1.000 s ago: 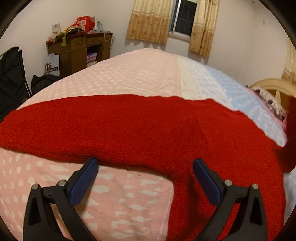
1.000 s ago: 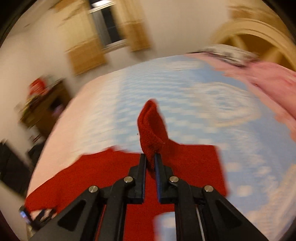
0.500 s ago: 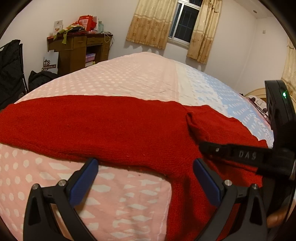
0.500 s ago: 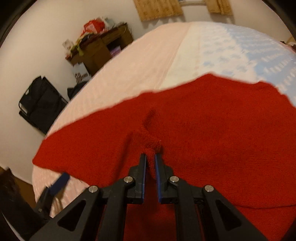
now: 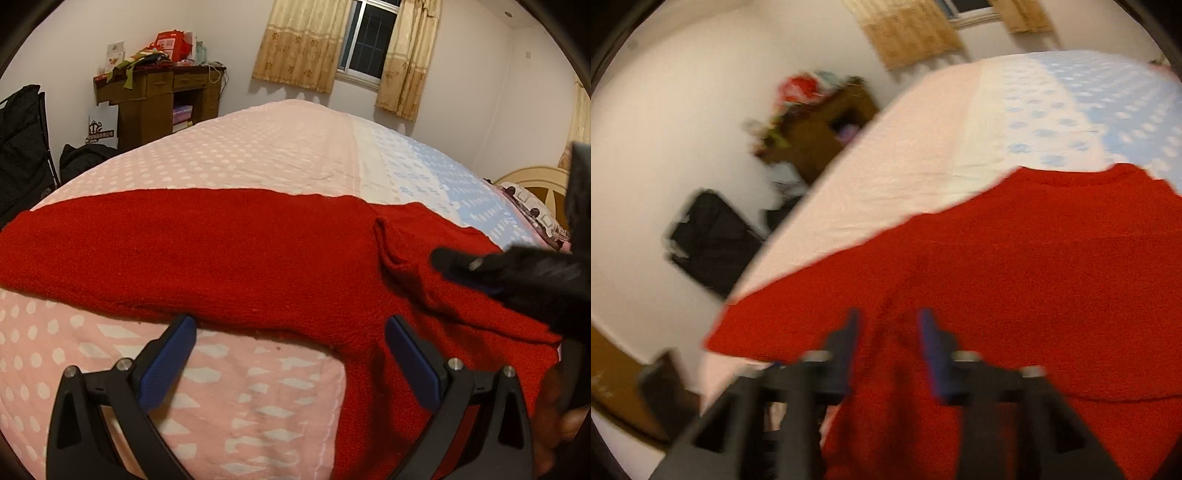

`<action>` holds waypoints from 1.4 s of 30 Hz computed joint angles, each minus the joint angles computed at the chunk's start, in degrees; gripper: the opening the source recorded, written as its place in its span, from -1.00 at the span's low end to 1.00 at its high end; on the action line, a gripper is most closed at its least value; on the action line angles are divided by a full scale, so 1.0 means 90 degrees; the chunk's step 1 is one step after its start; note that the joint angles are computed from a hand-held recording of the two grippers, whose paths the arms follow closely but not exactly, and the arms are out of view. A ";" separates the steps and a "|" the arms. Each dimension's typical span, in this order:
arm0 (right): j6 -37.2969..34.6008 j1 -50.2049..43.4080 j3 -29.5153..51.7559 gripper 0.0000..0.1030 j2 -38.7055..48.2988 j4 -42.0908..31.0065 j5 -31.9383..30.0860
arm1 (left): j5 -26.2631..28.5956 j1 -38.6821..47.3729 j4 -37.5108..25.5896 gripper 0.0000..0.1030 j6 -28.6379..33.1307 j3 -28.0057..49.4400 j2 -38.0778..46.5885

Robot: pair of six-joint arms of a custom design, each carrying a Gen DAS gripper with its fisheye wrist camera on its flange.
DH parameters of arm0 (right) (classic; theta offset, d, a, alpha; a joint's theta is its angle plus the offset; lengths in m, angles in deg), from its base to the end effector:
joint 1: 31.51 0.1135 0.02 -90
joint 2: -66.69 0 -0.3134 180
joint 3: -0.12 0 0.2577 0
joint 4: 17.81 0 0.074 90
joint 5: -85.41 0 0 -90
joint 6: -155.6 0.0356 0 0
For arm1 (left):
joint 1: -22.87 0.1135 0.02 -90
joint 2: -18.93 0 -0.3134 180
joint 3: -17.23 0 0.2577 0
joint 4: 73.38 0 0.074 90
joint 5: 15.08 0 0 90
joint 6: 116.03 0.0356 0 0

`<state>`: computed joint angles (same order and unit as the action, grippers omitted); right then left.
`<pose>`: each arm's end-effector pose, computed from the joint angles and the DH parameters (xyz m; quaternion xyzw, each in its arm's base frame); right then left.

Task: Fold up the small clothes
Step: 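Carry the sleeve across the sweater body with the right tool and release, then grasp the other sleeve cuff with the left tool, lay it across the body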

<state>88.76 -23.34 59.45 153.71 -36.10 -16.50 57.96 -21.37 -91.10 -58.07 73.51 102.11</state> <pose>0.3034 0.0510 0.2285 0.0817 0.9193 0.1933 0.3329 0.2147 -0.1945 0.2322 0.0404 0.9134 -0.1286 0.3841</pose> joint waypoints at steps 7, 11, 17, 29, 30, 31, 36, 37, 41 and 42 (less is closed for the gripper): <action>-0.0283 0.0419 -0.1107 -0.65 -0.0005 0.1640 0.0640 | 0.0259 0.0180 -0.0253 1.00 0.0032 0.0027 -0.0226; -0.0418 0.0503 -0.1119 -0.64 -0.0012 0.1705 0.0926 | -0.0562 0.0476 -0.0869 1.00 0.0051 -0.0094 -0.0901; -0.0319 0.0107 -0.1130 -0.62 0.0241 0.2119 0.0336 | 0.0038 0.3186 -0.1058 1.00 -0.0291 -0.0366 -0.1794; -0.1029 0.0948 -0.1027 0.39 0.0101 0.1801 0.1112 | 0.2691 0.6431 -0.0302 0.91 -0.1041 -0.0143 -0.0131; -0.1081 0.1048 -0.0993 0.39 0.0119 0.1746 0.1299 | 0.2802 0.6488 -0.0315 0.91 -0.1045 -0.0090 -0.0048; -0.1092 0.1082 -0.0983 0.39 0.0124 0.1728 0.1356 | 0.2805 0.6513 -0.0375 0.85 -0.1047 -0.0024 0.0012; -0.1028 0.0885 -0.1084 0.39 0.0123 0.1903 0.1031 | 0.2717 0.6431 -0.0229 0.17 -0.0928 -0.0159 -0.0200; -0.1027 0.0880 -0.1097 0.39 0.0116 0.1912 0.1023 | 0.2659 0.6406 -0.0251 -0.01 -0.0845 -0.0173 -0.0252; -0.1085 0.0893 -0.1069 0.39 0.0111 0.1855 0.1096 | 0.2665 0.6344 -0.0040 -0.70 -0.0590 -0.0275 -0.0438; -0.1069 0.0910 -0.1077 0.40 0.0101 0.1855 0.1109 | 0.2691 0.6294 0.0029 -0.70 -0.0502 -0.0295 -0.0496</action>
<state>79.14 -15.14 49.76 154.62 -19.41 -6.52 82.18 35.28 -90.84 -62.58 70.85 97.65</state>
